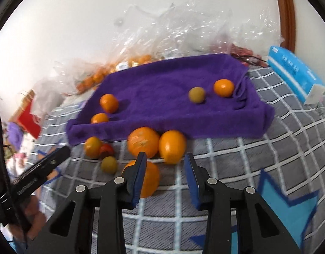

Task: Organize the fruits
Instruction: 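Open the left tool on the towel and lift both tools back toward the loose fruit, then grasp an orange with the left tool while the right tool grasps a large orange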

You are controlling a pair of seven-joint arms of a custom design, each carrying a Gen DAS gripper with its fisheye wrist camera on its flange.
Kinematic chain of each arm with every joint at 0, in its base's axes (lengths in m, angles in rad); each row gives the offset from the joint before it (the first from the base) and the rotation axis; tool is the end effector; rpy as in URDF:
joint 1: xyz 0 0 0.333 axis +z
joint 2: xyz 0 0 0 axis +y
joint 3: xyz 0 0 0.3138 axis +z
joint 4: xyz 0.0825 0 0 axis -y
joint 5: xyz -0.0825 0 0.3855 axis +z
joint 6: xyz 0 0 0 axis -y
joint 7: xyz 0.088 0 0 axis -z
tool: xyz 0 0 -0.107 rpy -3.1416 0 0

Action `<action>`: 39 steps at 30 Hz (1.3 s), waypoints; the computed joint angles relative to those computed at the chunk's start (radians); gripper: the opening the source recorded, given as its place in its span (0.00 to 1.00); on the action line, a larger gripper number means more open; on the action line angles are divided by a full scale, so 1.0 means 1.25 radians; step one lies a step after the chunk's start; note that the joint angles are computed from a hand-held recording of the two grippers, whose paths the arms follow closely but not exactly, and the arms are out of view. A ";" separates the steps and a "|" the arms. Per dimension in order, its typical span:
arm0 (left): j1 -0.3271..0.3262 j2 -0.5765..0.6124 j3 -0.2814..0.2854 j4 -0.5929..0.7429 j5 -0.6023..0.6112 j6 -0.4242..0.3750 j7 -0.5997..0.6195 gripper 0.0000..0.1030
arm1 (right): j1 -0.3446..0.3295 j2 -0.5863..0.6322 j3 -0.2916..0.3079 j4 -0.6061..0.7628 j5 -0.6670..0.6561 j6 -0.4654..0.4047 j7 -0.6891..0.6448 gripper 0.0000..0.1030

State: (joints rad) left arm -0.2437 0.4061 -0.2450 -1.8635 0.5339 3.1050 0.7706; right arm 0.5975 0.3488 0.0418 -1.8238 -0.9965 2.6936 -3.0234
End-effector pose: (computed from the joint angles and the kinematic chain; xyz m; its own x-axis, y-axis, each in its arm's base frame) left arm 0.5883 -0.3394 0.3996 -0.2594 -0.9249 0.2779 -0.7138 -0.0102 -0.7003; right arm 0.5229 0.4202 0.3886 -0.1447 -0.9577 -0.2489 -0.6987 0.2770 -0.6596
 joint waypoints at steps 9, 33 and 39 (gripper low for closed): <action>-0.016 -0.005 0.040 -0.009 -0.004 0.005 -0.071 0.41 | -0.003 0.056 0.018 0.045 0.049 0.076 -0.083 0.51; 0.162 0.080 -0.248 0.073 -0.239 -0.100 0.272 0.39 | 0.012 -0.061 0.004 -0.097 -0.085 -0.092 0.079 0.42; 0.059 0.102 -0.144 0.134 -0.236 -0.127 0.227 0.33 | 0.002 -0.057 0.027 -0.088 -0.100 -0.122 0.071 0.42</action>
